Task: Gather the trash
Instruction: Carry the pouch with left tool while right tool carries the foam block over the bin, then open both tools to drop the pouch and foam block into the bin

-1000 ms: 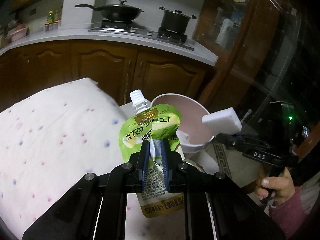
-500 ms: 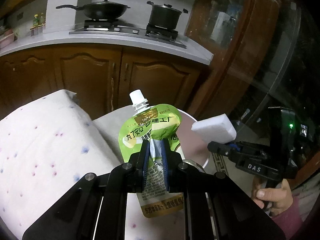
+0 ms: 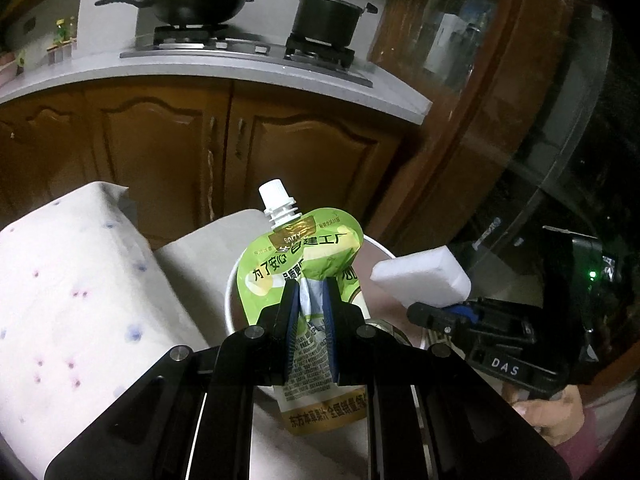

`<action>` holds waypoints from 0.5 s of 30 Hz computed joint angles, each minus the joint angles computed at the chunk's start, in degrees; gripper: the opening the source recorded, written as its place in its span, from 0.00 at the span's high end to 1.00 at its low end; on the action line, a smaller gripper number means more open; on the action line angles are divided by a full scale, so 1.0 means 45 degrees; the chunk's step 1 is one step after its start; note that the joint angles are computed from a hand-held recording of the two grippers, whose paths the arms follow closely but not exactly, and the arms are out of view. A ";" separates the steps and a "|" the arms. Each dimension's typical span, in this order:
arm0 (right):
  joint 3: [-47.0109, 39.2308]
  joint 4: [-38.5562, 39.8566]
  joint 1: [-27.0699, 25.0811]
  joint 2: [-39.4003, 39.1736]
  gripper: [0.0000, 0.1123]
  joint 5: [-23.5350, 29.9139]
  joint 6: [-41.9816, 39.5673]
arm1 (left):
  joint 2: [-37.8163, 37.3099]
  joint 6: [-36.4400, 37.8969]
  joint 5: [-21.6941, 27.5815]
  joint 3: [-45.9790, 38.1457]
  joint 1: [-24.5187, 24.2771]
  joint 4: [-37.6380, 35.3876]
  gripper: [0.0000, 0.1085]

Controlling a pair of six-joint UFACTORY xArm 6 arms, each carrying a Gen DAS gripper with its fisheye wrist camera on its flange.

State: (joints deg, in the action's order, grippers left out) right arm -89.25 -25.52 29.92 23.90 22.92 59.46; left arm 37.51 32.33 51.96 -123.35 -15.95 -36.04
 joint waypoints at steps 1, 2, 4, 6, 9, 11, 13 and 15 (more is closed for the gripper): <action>-0.0053 0.0082 -0.0011 0.0035 0.85 0.0057 -0.0074 | 0.0226 -0.0117 0.0139 -0.0317 -0.0038 0.0082 0.89; -0.0161 0.0138 -0.0015 0.0095 0.84 0.0203 -0.0155 | 0.0447 -0.0208 0.0327 -0.0628 -0.0052 0.0141 0.89; -0.0260 0.0339 -0.0024 0.0180 0.84 0.0327 -0.0380 | 0.0842 -0.0423 0.0694 -0.1183 -0.0035 0.0252 0.88; -0.0349 0.0904 -0.0047 0.0291 0.81 0.0335 -0.0886 | 0.1207 -0.0753 0.0939 -0.1667 -0.0046 0.0519 0.83; -0.0368 0.0760 -0.0077 0.0316 0.80 0.0420 -0.0672 | 0.1323 -0.0903 0.0960 -0.1724 0.0021 0.0518 0.63; -0.0245 0.0501 -0.0107 0.0248 0.71 0.0384 -0.0369 | 0.1090 -0.0837 0.0684 -0.1322 0.0056 0.0477 0.63; -0.0172 0.0271 -0.0104 0.0178 0.70 0.0367 -0.0139 | 0.0796 -0.0747 0.0452 -0.0860 0.0095 0.0374 0.62; 0.0037 0.0136 -0.0120 0.0047 0.69 0.0154 0.0109 | 0.0577 -0.0661 0.0287 -0.0544 0.0150 0.0272 0.62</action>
State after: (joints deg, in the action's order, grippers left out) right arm -89.09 -24.91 29.38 24.11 23.62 59.95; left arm 40.11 29.35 53.25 -125.79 -15.27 -34.82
